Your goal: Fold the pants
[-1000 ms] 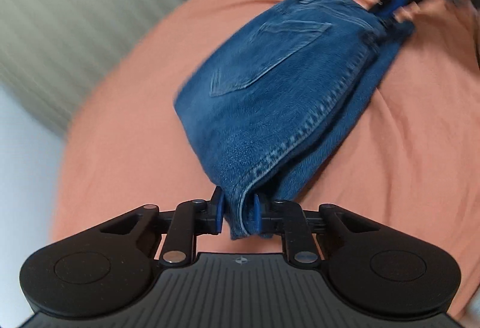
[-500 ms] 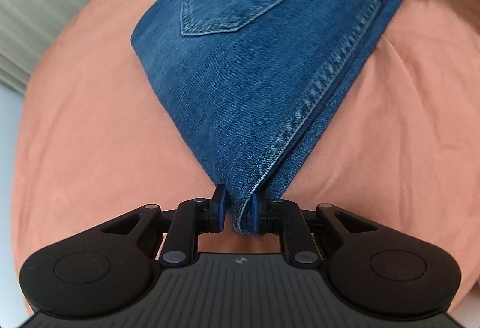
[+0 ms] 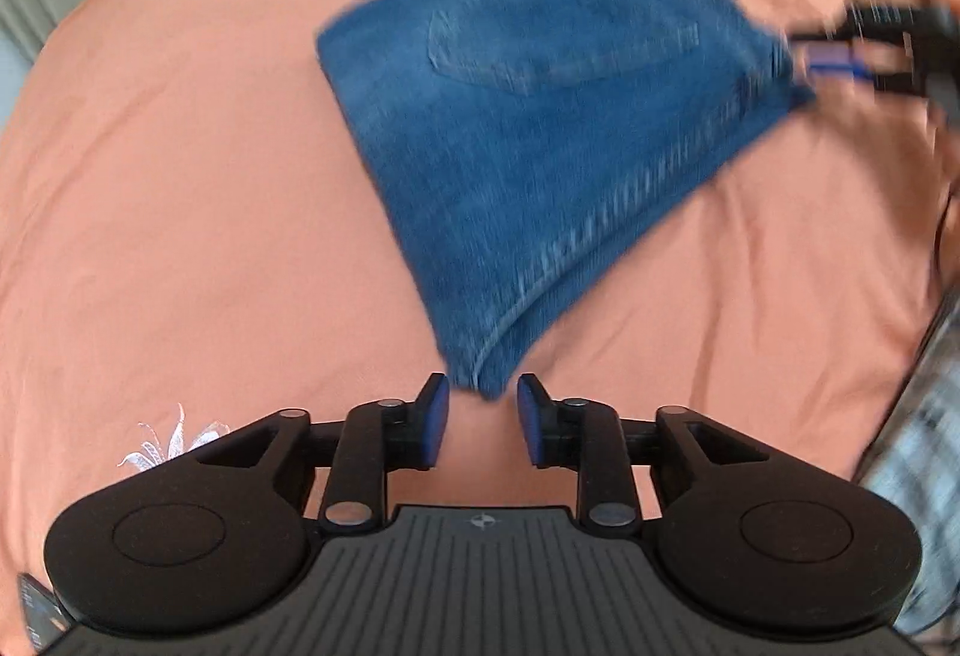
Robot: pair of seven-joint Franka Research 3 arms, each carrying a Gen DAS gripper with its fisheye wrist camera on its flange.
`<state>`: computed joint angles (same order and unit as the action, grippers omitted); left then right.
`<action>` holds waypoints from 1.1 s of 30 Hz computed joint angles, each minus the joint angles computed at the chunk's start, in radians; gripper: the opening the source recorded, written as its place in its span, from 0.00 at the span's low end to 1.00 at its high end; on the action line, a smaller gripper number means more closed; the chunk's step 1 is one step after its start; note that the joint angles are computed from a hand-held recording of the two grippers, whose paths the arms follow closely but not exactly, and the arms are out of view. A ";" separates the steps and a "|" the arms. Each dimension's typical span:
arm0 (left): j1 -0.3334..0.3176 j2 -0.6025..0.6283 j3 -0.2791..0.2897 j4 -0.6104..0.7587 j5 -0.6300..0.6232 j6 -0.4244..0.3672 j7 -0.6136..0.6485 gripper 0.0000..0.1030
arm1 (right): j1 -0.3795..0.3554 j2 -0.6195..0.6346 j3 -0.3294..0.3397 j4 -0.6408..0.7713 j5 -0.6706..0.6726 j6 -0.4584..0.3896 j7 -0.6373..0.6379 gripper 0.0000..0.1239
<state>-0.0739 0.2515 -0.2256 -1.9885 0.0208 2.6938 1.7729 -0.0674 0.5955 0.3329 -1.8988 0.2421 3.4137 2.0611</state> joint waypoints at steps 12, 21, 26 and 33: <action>0.227 0.232 -0.241 0.199 -0.517 0.236 0.070 0.64 | -0.237 0.078 0.217 0.002 -0.238 0.010 0.146 0.56; 0.304 0.481 -0.338 0.422 -0.569 0.171 -0.017 0.65 | -0.331 0.217 0.336 0.130 -0.216 -0.078 0.044 0.55; 0.333 0.571 -0.383 0.501 -0.565 0.145 0.015 0.67 | -0.338 0.285 0.368 0.204 -0.186 -0.120 -0.042 0.53; 0.329 0.669 -0.404 0.621 -0.571 0.080 0.091 0.66 | -0.363 0.345 0.425 0.254 -0.130 -0.147 -0.147 0.47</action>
<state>0.2553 0.9210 -0.6301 -1.3677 -0.5498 2.7735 1.8640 -0.4301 0.9401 0.7580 -1.6453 0.1124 3.2671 1.9145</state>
